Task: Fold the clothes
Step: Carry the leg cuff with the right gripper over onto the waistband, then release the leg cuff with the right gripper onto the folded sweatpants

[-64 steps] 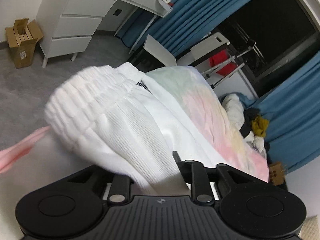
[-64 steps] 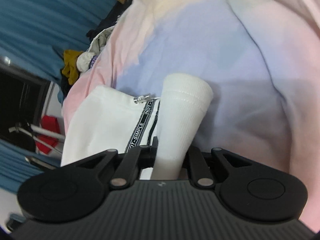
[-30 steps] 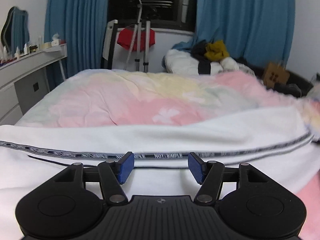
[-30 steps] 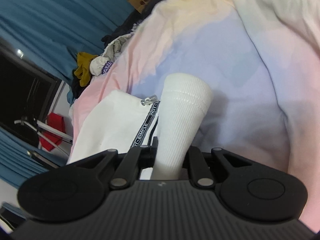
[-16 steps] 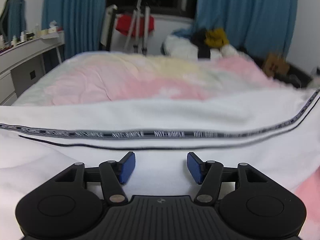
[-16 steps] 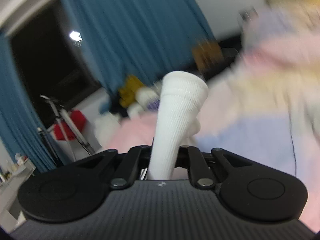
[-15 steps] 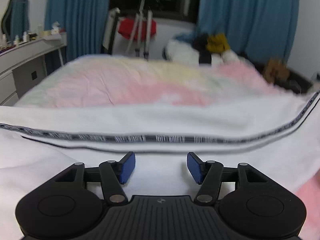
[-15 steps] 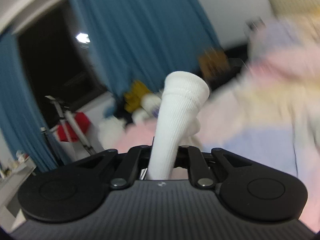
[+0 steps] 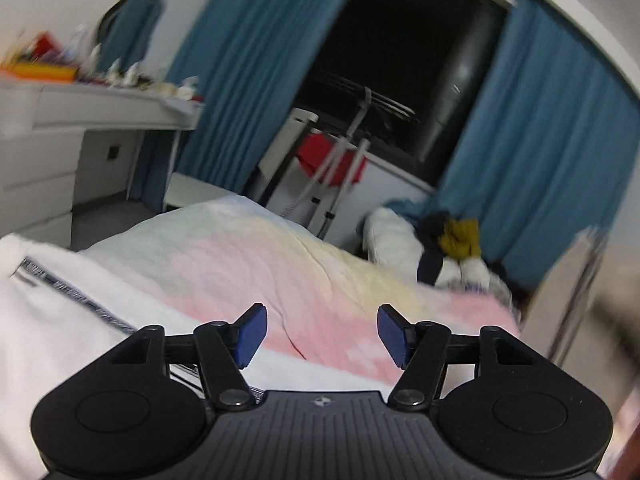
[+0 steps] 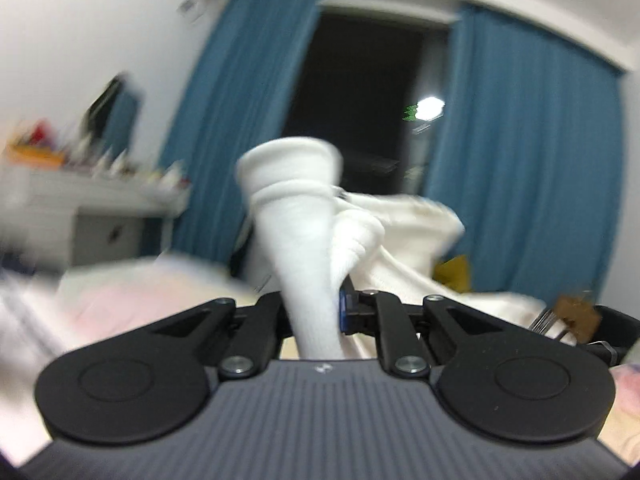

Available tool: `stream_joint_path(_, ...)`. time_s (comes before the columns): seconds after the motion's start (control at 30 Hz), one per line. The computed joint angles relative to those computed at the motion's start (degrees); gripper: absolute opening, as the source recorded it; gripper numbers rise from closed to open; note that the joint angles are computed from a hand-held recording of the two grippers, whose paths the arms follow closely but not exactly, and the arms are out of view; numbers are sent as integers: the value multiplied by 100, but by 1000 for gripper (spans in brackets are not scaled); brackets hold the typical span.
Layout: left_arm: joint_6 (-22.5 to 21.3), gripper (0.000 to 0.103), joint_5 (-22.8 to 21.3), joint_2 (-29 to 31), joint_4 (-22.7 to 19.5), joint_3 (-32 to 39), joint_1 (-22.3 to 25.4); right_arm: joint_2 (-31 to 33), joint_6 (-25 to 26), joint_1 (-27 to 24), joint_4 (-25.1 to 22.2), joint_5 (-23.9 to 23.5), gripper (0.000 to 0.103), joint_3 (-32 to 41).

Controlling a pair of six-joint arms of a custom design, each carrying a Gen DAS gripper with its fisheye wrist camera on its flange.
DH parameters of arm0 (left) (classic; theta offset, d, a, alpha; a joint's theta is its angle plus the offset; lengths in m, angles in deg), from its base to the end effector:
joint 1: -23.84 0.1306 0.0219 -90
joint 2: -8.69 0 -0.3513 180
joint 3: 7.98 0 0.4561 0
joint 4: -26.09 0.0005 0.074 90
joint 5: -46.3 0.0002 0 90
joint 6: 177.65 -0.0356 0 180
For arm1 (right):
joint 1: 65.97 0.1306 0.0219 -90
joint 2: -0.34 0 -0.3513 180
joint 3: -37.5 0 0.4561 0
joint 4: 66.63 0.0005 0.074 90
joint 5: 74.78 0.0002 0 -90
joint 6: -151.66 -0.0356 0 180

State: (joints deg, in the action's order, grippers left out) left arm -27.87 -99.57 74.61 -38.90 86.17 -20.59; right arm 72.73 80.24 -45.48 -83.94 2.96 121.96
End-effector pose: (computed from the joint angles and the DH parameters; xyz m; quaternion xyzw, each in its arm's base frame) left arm 0.2742 -0.2282 0.6107 -0.3135 0.7547 -0.0551 0.5736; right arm 0.4377 0.1711 0.5507 -0.3134 0.6681 0.0900 0.6688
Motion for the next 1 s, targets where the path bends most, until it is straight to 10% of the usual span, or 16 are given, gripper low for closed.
stream_joint_path(0.23,461,69,1121,-361,-396,-359,523,-174,1923,809,-1626,411,13,-808)
stream_joint_path(0.53,-341,70,2320,7,193,-484,720,-133,1441,631,-2052,30,14,-487)
stream_joint_path(1.0,-573,70,2080,142,813,-660,639,69,2131,646,-2569,-370,17,-219)
